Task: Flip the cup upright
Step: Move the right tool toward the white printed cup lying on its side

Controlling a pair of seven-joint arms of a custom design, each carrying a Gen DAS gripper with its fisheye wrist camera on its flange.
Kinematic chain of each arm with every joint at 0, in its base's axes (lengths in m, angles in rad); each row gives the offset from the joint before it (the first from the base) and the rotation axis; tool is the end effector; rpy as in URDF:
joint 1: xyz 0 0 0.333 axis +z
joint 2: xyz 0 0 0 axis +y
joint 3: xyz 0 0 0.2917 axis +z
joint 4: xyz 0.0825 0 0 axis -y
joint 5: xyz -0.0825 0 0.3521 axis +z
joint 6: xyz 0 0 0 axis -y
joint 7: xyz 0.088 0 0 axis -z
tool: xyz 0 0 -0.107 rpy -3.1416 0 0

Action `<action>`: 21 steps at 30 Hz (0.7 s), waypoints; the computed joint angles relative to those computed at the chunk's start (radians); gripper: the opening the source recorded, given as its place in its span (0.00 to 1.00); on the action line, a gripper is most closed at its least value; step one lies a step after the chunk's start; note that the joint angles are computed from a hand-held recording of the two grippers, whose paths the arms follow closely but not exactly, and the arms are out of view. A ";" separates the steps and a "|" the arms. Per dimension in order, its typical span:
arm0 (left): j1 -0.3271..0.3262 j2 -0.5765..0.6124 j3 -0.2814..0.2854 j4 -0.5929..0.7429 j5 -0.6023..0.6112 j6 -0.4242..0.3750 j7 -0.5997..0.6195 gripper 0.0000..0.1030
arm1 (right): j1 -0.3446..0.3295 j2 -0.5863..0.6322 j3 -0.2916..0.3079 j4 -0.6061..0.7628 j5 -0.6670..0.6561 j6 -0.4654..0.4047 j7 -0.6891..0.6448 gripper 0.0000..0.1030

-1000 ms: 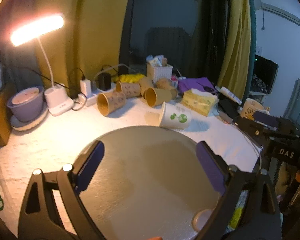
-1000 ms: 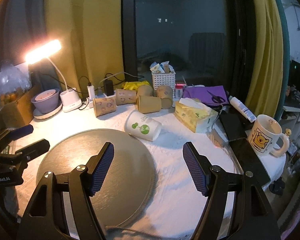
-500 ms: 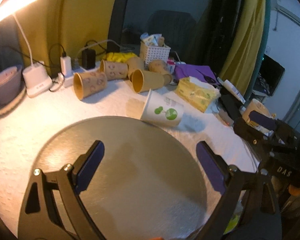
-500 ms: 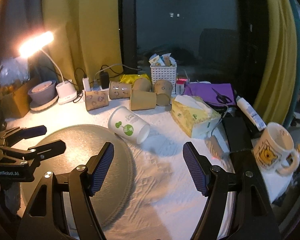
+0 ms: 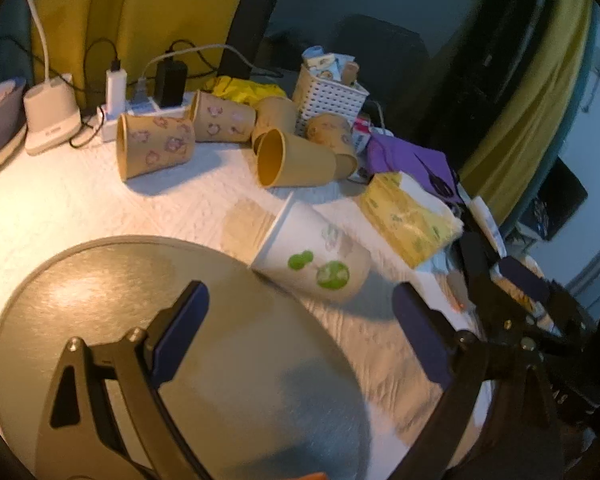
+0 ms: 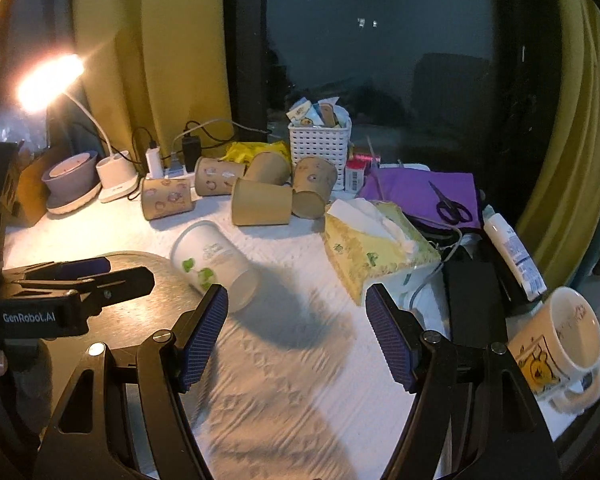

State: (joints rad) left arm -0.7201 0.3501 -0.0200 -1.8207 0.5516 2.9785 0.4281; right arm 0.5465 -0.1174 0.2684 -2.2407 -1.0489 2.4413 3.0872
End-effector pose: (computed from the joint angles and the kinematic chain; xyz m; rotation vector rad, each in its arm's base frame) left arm 0.4542 -0.4622 0.4294 -1.8303 2.0256 -1.1840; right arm 0.3482 0.3709 0.4423 -1.7717 1.7059 -0.8526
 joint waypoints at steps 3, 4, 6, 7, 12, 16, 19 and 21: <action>0.031 0.054 -0.040 0.066 -0.087 -0.016 0.026 0.91 | -0.020 0.005 -0.021 -0.007 -0.010 0.039 -0.009 0.72; 0.035 0.069 -0.046 0.084 -0.113 -0.022 0.040 0.91 | -0.027 0.008 -0.027 -0.007 -0.016 0.052 -0.008 0.72; 0.059 0.103 -0.078 0.120 -0.192 -0.031 0.082 0.91 | -0.042 0.011 -0.038 -0.009 -0.027 0.076 -0.008 0.72; 0.071 0.123 -0.094 0.142 -0.236 -0.037 0.101 0.91 | -0.049 0.015 -0.041 -0.007 -0.035 0.085 -0.004 0.72; 0.120 0.225 -0.160 0.256 -0.420 -0.082 0.193 0.91 | -0.077 0.033 -0.059 0.006 -0.065 0.125 -0.001 0.72; 0.096 0.303 -0.133 0.361 -0.478 -0.115 0.236 0.91 | -0.088 0.052 -0.070 0.017 -0.078 0.153 0.003 0.72; 0.100 0.355 -0.144 0.444 -0.505 -0.146 0.301 0.91 | -0.089 0.066 -0.074 0.028 -0.069 0.156 -0.016 0.72; 0.099 0.385 -0.149 0.499 -0.519 -0.185 0.346 0.91 | -0.086 0.068 -0.075 0.031 -0.060 0.150 -0.028 0.72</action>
State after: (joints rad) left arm -0.6206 0.7350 -0.1693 -1.3219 0.0329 2.7937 0.7744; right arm 0.4602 -0.0494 0.1929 -2.2092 -1.1086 2.5914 3.0587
